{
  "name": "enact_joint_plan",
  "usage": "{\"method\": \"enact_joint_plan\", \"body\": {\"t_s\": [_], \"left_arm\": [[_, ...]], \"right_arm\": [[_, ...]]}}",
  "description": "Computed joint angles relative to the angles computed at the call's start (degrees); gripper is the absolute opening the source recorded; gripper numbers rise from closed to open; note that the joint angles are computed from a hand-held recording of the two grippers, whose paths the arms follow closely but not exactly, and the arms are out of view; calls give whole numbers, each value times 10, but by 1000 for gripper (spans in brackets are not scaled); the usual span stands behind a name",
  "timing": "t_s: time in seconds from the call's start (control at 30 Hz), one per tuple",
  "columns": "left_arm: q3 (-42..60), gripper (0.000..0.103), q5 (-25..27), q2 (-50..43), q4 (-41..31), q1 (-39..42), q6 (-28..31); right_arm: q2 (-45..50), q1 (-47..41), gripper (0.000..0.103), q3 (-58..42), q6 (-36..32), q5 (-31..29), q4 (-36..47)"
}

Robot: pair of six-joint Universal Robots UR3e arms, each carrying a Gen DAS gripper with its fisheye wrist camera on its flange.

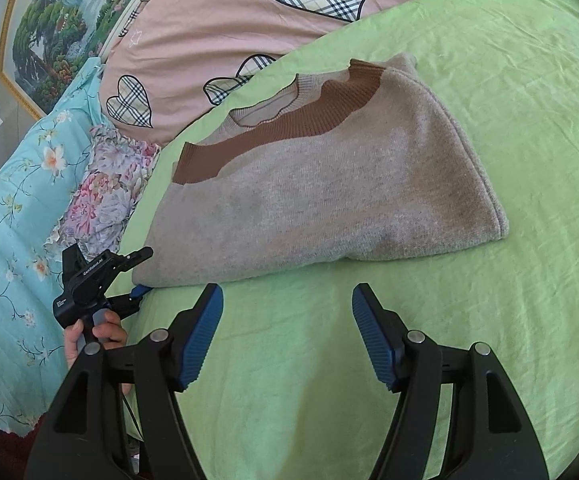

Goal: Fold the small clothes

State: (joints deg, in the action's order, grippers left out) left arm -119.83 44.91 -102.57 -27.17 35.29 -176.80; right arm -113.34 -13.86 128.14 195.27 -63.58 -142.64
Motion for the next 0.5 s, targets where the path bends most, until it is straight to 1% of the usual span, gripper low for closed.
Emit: {"method": "enact_joint_plan", "body": {"t_s": [0.03,0.07,0.1,0.13,0.17,0.27,0.37,0.5], "left_arm": [[0,53,6,-1,9,-3,-4],[8,36,15,-6,10,-9,-6],[16,10,18,-8,3,-11,-3],[19,8,21,-6,3,-11,-3],[19,9,17,-2,11,-10,-4],[13,6,14,31,30,-22,3],[27,6,27,62,42,-65,16],[65,6,19,77,30,-135,43]], "right_arm": [[4,-1,68,1,-1,2,-4],[1,5,68,1,6,-4,-5],[1,7,68,1,9,-6,-5],[4,7,68,2,9,-5,-9],[5,7,68,4,11,-5,-14],[8,-3,68,9,8,7,-18],[10,-18,68,14,6,21,-23],[-1,-57,68,16,-7,48,-13]]}}
